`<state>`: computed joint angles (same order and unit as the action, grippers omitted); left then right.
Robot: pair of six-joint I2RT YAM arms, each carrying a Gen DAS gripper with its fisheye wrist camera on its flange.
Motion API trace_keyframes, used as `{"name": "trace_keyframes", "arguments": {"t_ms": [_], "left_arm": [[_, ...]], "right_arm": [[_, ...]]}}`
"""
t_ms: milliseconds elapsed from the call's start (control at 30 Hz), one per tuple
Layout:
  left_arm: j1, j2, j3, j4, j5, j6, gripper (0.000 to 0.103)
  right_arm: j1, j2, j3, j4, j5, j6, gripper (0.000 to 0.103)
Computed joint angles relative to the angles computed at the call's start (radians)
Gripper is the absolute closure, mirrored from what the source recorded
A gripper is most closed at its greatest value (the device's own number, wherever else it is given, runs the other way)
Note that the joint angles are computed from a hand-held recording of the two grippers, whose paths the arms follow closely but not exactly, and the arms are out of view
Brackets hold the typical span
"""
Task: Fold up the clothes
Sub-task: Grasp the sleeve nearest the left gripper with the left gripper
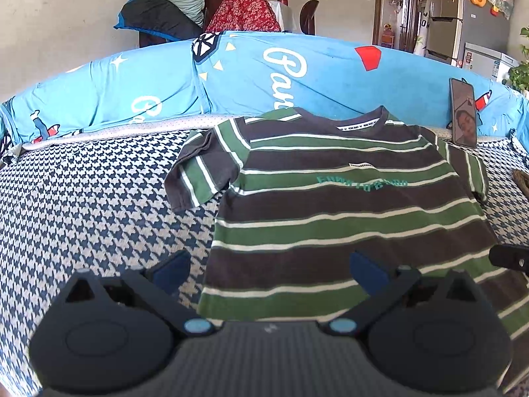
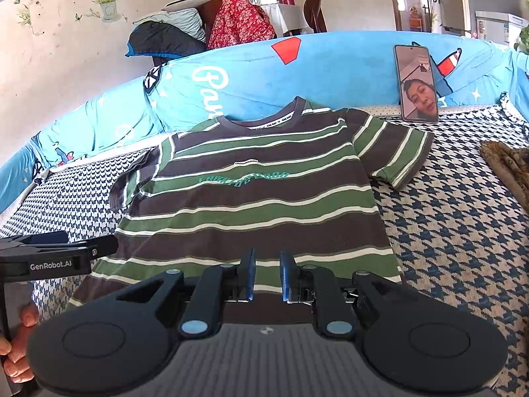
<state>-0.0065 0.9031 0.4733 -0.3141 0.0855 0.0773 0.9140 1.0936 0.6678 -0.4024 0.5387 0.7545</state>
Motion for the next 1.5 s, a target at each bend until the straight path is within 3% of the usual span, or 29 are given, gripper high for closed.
{"name": "trace_keyframes", "arguments": {"t_ms": [167, 500, 967, 1200, 1333, 1433, 1500], "left_arm": [[0.024, 0.176, 0.079, 0.041, 0.033, -0.016, 0.000], [0.128, 0.462, 0.246, 0.056, 0.116, -0.067, 0.000], [0.287, 0.728, 0.483, 0.121, 0.071, -0.052, 0.000], [0.288, 0.816, 0.534, 0.178, 0.078, -0.038, 0.001], [0.273, 0.858, 0.545, 0.225, 0.060, 0.008, 0.010], [0.267, 0.894, 0.561, 0.228, 0.057, 0.039, 0.030], [0.276, 0.915, 0.578, 0.223, 0.084, 0.037, 0.031]], "right_arm": [[-0.035, 0.117, 0.040, 0.086, -0.042, -0.057, 0.077], [-0.129, 0.282, 0.112, 0.154, -0.108, -0.067, 0.077], [-0.156, 0.401, 0.180, 0.211, -0.173, -0.057, 0.075], [-0.136, 0.472, 0.230, 0.232, -0.203, -0.075, 0.075], [-0.133, 0.501, 0.250, 0.237, -0.219, -0.094, 0.075], [-0.139, 0.518, 0.261, 0.238, -0.239, -0.093, 0.075], [-0.141, 0.525, 0.265, 0.237, -0.247, -0.093, 0.074]]}}
